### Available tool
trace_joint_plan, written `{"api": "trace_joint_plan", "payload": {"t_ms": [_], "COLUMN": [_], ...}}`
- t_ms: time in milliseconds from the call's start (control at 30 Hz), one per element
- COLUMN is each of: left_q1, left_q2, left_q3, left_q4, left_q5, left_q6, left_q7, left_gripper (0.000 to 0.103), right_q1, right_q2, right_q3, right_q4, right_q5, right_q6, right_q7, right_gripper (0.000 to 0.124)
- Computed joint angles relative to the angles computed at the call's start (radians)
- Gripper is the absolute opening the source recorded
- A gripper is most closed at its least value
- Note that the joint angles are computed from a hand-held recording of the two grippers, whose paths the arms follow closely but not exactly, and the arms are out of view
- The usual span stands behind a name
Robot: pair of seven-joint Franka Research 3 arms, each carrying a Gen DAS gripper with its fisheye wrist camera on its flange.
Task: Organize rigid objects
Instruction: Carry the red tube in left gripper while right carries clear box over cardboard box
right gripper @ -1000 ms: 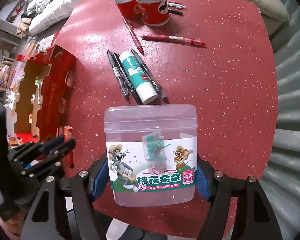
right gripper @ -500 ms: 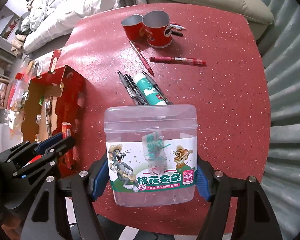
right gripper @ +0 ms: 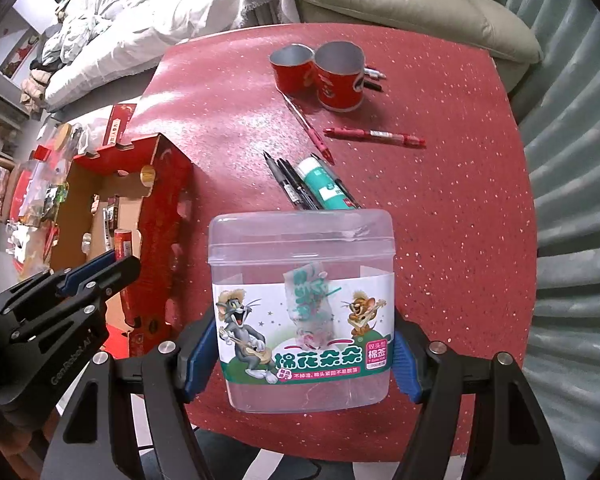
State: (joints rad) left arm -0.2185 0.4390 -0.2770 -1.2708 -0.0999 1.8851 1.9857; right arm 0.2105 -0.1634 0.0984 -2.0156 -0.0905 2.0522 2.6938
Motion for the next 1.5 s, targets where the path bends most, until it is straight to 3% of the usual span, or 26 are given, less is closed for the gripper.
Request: {"api": "trace_joint_plan", "payload": {"t_ms": [700,1500], "left_q1": [0.071,0.132], "left_q2": [0.066,0.225], "left_q3": [0.011,0.079], "left_q4": [0.128,0.33], "left_q5": [-0.085,0.069], "left_q6": [-0.022,-0.063], "left_q7": [-0.042,-0.104], "left_gripper": [0.02,0.02], "right_q1": [0.076,0.178], "right_q2": [0.215,0.618], "right_q3": [-0.02,-0.08], "right_q4": [0.322,0.842], "right_q5": [-0.068,0.023], "right_q6": [-0.129,-0.186], "right_q7": [-0.099,-0.365], "right_gripper": [0.073,0.073]}}
